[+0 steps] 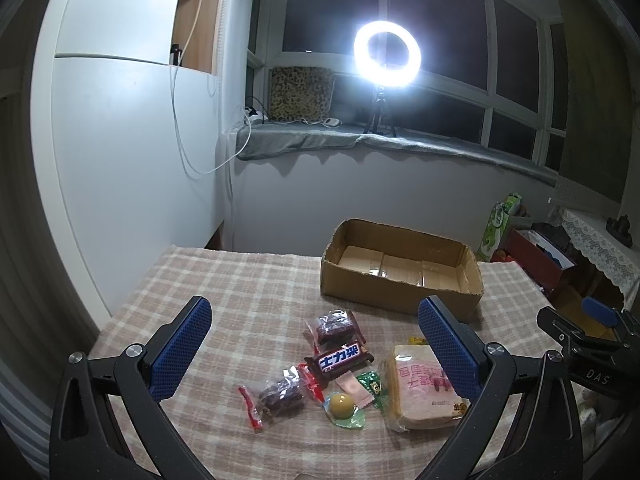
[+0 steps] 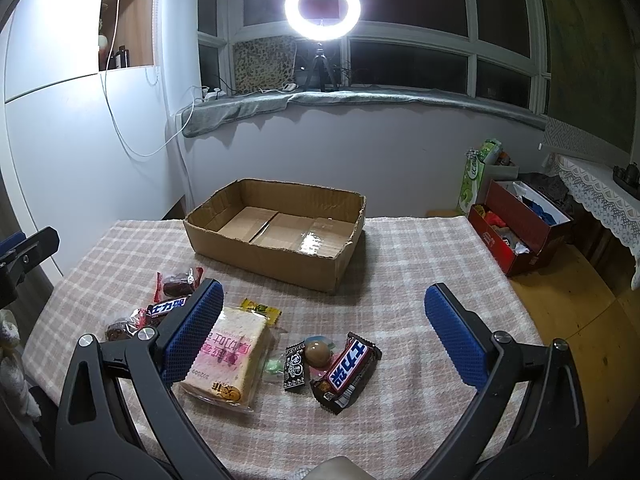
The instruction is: Organize snacks
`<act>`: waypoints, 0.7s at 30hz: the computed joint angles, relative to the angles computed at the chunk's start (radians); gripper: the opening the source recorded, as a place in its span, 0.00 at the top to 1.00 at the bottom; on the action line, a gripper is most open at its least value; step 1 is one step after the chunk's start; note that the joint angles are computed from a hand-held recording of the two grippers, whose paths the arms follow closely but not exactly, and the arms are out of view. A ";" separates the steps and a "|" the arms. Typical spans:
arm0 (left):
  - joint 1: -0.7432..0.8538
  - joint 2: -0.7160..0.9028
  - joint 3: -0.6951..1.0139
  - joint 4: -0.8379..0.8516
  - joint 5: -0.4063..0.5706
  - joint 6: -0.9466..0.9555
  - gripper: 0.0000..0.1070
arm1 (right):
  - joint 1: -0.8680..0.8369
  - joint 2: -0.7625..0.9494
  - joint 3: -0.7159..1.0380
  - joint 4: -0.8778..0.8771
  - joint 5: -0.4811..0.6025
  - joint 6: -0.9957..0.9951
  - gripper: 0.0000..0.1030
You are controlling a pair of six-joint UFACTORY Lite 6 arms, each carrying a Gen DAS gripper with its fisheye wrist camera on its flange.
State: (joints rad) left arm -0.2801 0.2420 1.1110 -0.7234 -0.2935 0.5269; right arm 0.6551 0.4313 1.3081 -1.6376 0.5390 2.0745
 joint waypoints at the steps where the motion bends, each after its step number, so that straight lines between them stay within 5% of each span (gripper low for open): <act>1: -0.001 -0.002 -0.002 0.003 -0.001 -0.002 0.04 | 0.001 0.001 0.000 0.000 0.000 0.000 0.00; 21: -0.015 -0.006 -0.014 0.006 -0.003 0.004 0.04 | 0.004 -0.007 -0.011 0.002 0.003 0.010 0.00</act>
State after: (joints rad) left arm -0.2950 0.2360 1.0973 -0.7171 -0.2967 0.5313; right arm 0.6595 0.4244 1.2975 -1.6360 0.5423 2.0841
